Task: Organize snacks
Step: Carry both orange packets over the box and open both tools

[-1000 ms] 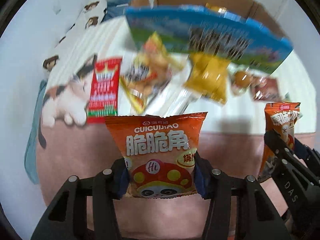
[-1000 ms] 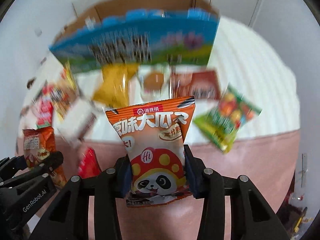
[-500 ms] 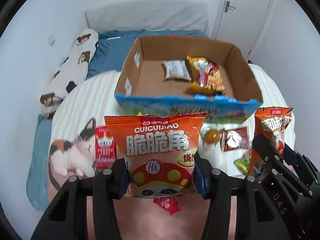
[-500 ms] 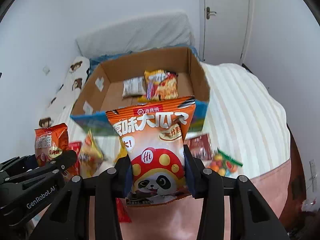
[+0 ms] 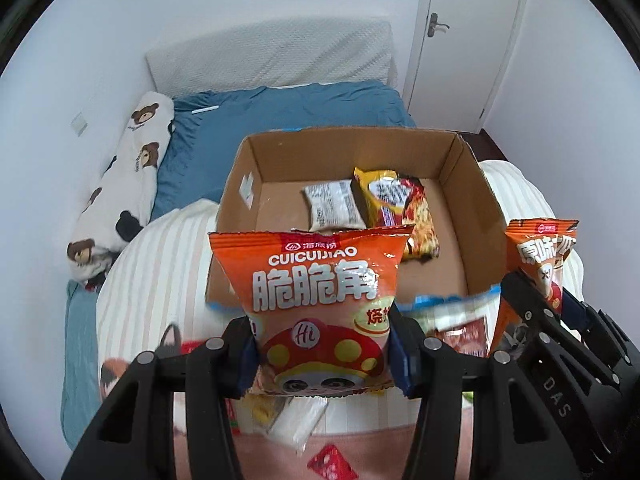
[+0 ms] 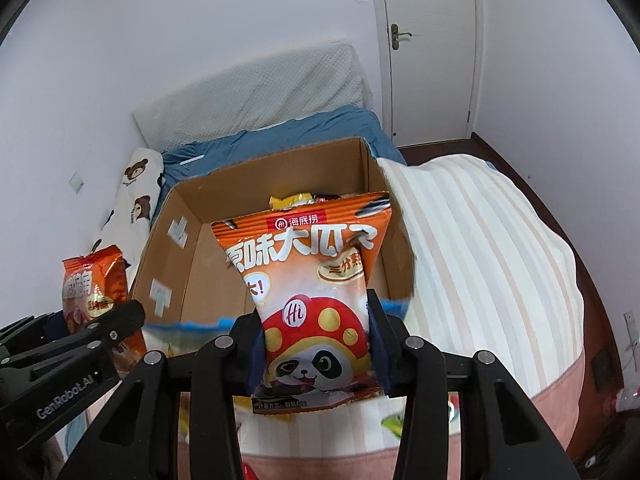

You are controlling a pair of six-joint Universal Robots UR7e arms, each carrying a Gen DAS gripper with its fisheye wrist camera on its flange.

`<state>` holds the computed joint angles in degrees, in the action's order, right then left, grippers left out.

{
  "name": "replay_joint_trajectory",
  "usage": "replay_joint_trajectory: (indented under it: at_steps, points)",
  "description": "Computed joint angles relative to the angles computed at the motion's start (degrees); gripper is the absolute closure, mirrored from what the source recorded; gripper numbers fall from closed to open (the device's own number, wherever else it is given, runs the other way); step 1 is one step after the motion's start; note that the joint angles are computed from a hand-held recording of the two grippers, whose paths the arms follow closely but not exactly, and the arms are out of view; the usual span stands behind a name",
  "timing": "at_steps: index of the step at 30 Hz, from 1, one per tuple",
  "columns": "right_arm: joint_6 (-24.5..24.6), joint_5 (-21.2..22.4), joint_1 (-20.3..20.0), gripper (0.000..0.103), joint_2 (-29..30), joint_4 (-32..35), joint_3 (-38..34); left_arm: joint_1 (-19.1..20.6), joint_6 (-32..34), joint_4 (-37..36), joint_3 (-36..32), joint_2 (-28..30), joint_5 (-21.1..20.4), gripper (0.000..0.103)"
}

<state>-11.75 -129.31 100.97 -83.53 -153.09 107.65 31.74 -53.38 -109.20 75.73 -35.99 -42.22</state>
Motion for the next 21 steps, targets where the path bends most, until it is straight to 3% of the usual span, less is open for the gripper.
replay_joint_trajectory:
  at_steps: [4,8,11,14,16,21]
  points:
    - [1.99,0.91,-0.99,0.058,3.62,1.92,-4.35,2.75,3.49,0.31,-5.07,2.73,-0.56,0.054]
    - [5.42,2.73,-2.92,0.058,7.72,6.49,-10.15,6.56,5.66,2.43,-11.75,5.81,-4.32,0.053]
    - [8.24,4.97,-4.73,0.058,10.33,11.48,-14.45,10.78,5.78,3.89,-17.44,8.38,-12.57,0.053]
    - [13.47,9.73,-7.80,0.058,13.21,21.45,-20.17,14.56,5.23,7.33,-23.82,11.79,-20.96,0.053]
    - [16.34,12.07,-9.45,0.058,14.85,26.14,-23.02,15.95,5.41,11.34,-28.39,14.39,-23.61,0.053]
    - [16.79,10.62,-10.65,0.057,18.05,30.77,-26.41,18.14,5.96,20.90,-37.57,20.14,-29.49,0.053]
